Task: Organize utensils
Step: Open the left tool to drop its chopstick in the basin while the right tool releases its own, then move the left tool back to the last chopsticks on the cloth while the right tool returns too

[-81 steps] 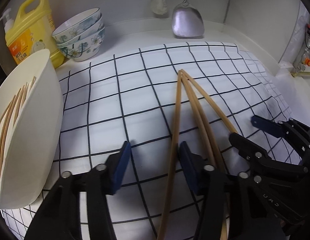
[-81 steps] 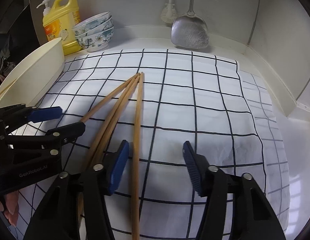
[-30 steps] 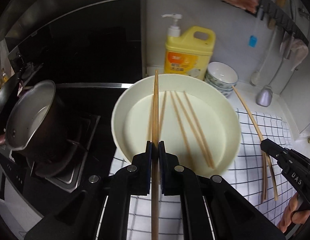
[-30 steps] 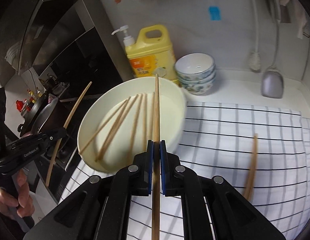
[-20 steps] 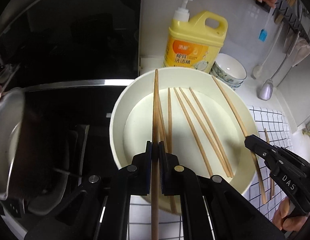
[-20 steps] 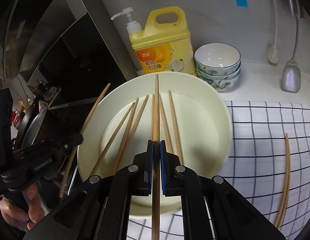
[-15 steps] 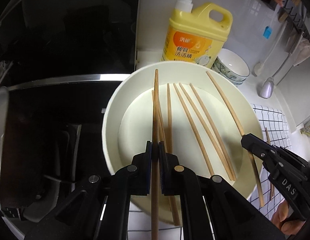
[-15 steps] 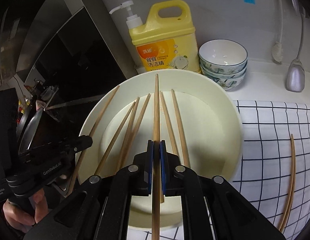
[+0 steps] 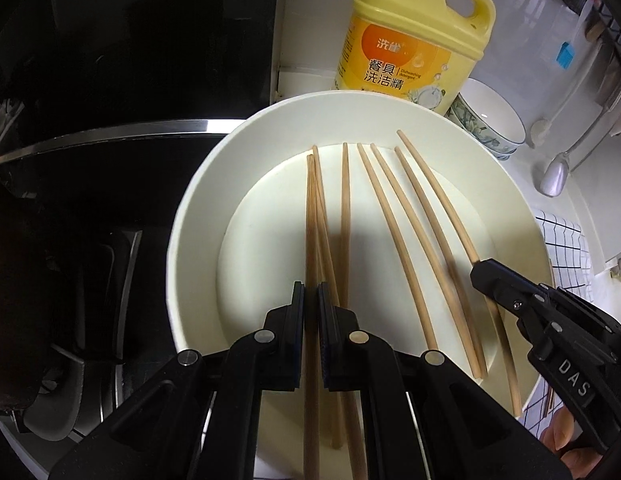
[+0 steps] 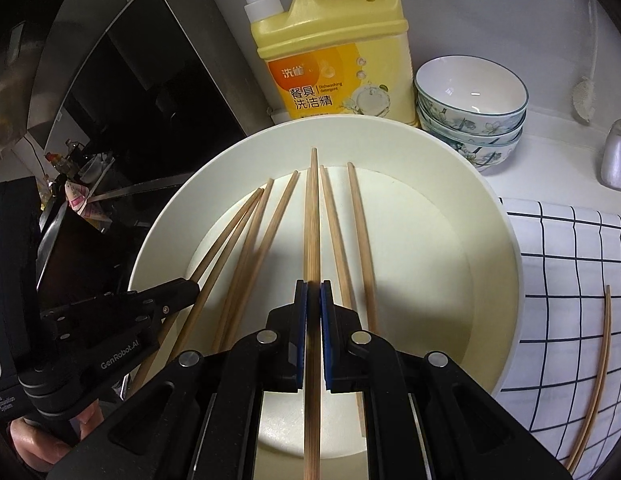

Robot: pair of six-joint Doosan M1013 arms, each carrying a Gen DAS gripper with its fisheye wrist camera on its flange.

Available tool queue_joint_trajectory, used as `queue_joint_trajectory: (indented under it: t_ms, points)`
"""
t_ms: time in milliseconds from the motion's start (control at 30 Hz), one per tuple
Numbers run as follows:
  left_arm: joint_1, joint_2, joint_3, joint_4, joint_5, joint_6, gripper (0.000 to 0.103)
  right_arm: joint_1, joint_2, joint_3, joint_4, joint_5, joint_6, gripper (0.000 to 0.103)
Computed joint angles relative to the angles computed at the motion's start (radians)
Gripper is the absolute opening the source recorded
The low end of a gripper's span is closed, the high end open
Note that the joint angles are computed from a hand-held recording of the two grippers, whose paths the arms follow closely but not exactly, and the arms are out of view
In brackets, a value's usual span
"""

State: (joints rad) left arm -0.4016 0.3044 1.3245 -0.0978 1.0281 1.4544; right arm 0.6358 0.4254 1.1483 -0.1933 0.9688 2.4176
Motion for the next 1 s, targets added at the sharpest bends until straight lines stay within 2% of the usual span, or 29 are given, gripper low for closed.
queue_joint_trajectory:
  t_ms: [233,300,367,400,433,600,733,833,1000]
  points:
    - [-0.017,0.016,-0.024,0.038,0.017,-0.023,0.009,-0.004,0.004,-0.011,-0.010,0.024,-0.002,0.007]
    - [-0.020,0.012,-0.026,0.064,0.017,-0.040,0.021,-0.003,-0.002,-0.007,-0.027,0.023,0.006,0.016]
    - [-0.024,-0.001,-0.019,0.111,0.003,-0.077,0.071,-0.001,-0.008,-0.001,-0.044,0.024,0.013,0.020]
    - [-0.025,-0.014,-0.007,0.137,-0.023,-0.101,0.075,-0.001,-0.011,0.001,-0.050,0.025,0.017,0.020]
    - [-0.024,-0.024,0.001,0.150,-0.041,-0.112,0.076,0.000,-0.015,0.005,-0.056,0.024,0.023,0.021]
    - [-0.014,-0.044,0.005,0.171,-0.040,-0.136,0.085,0.002,-0.036,0.024,-0.083,0.022,0.060,0.029]
    - [-0.008,-0.060,0.014,0.184,-0.038,-0.148,0.086,0.008,-0.050,0.037,-0.097,0.024,0.080,0.030]
    - [-0.007,-0.069,0.020,0.191,-0.028,-0.146,0.088,0.018,-0.062,0.046,-0.119,0.031,0.107,0.037]
    - [-0.010,-0.087,0.036,0.174,-0.030,-0.119,0.090,0.039,-0.080,0.059,-0.162,0.043,0.152,0.040]
